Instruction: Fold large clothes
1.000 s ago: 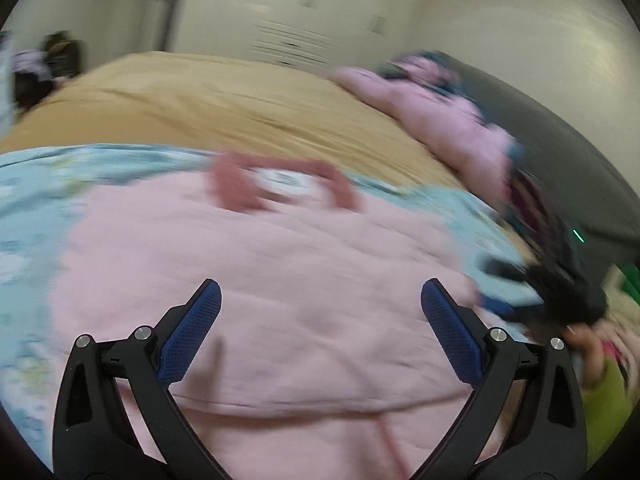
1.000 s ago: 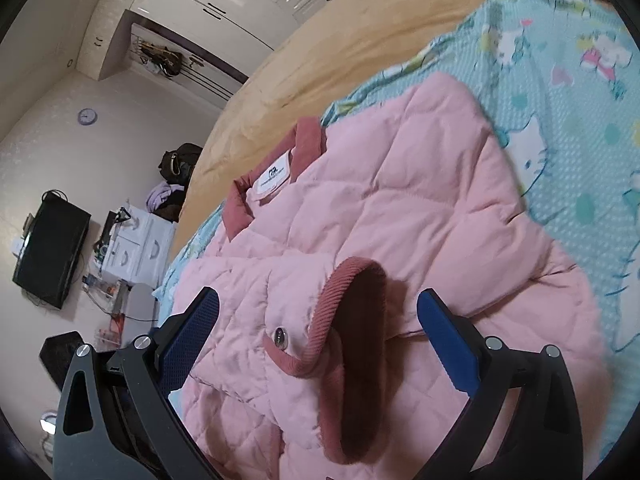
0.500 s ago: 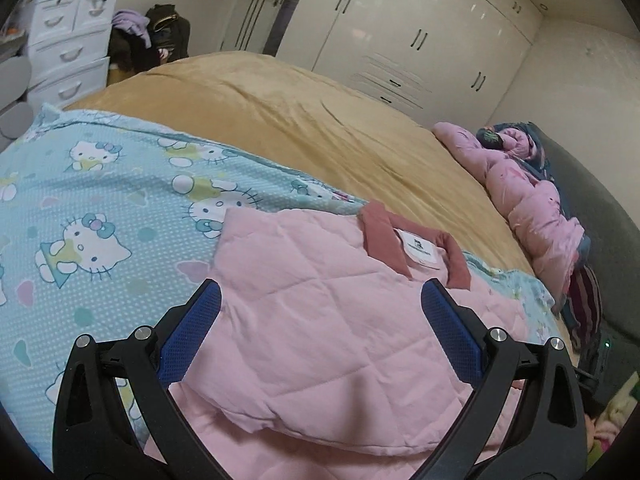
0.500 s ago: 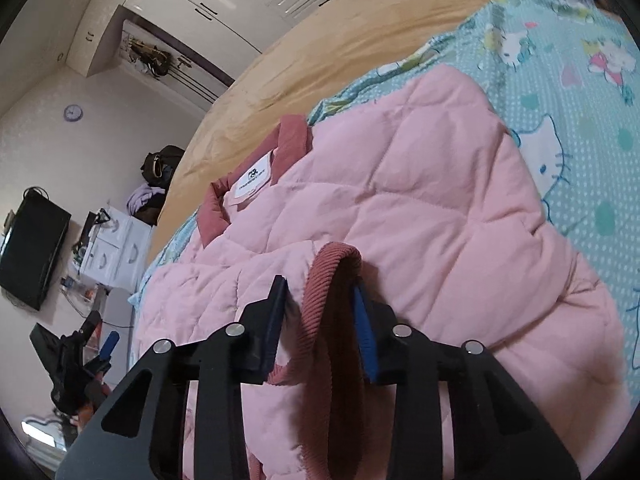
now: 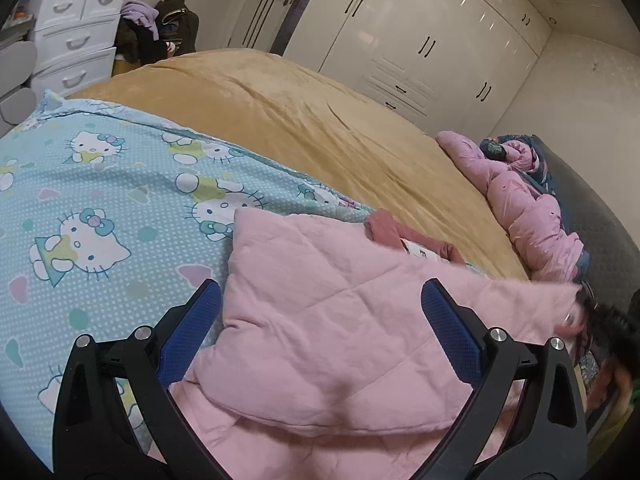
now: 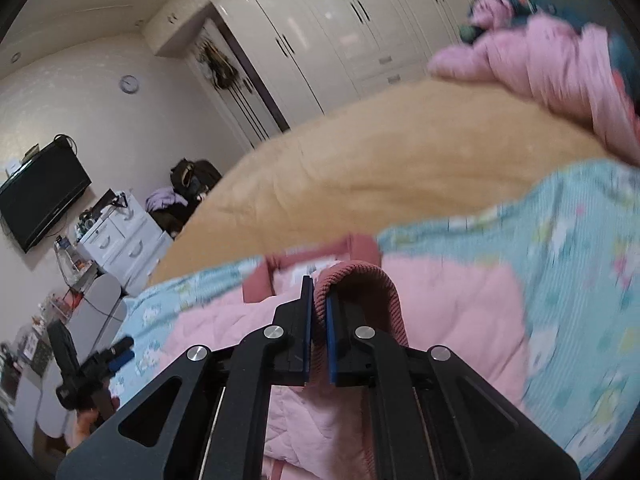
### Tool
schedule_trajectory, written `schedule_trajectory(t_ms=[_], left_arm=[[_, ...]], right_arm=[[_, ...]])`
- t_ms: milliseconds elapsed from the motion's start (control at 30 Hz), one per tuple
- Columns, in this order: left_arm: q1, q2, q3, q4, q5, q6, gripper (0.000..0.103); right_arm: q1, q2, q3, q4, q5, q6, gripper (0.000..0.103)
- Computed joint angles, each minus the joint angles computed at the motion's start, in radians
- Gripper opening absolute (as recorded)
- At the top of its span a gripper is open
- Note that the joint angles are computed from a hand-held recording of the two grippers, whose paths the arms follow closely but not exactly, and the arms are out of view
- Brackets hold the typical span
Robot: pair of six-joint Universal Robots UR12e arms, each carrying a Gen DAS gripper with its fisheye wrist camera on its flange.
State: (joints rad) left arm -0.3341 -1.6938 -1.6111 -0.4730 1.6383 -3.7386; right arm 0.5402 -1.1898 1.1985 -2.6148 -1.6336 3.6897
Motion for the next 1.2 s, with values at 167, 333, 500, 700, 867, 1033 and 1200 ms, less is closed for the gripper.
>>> schedule_trajectory(t_ms=[167, 333, 500, 700, 867, 1033, 1200], left_arm=[[-0.007, -0.013, 0.012, -0.015, 0.001, 0.019, 0.094], [-0.02, -0.035, 0.032, -0.031, -0.013, 0.06, 0.094], [-0.032, -0.054, 0.051, -0.072, -0.021, 0.098, 0.094], [-0.041, -0.074, 0.065, -0.095, -0.028, 0.121, 0.094], [-0.049, -0.091, 0.081, -0.136, -0.019, 0.152, 0.092], [-0.048, -0.099, 0.083, -0.163, -0.027, 0.164, 0.09], [-0.053, -0.107, 0.092, -0.199, -0.014, 0.182, 0.09]], right_arm=[[-0.004, 0.0, -0.005, 0.023, -0.036, -0.019, 0.005], [-0.017, -0.01, 0.041, 0.043, -0.033, 0.057, 0.005], [-0.029, -0.022, 0.086, 0.048, -0.002, 0.127, 0.005], [-0.033, -0.023, 0.094, 0.091, 0.005, 0.146, 0.006], [-0.025, -0.023, 0.088, 0.127, -0.015, 0.15, 0.015], [-0.013, -0.034, 0.097, 0.105, -0.068, 0.168, 0.059], [0.013, -0.005, 0.031, 0.155, -0.089, 0.058, 0.065]])
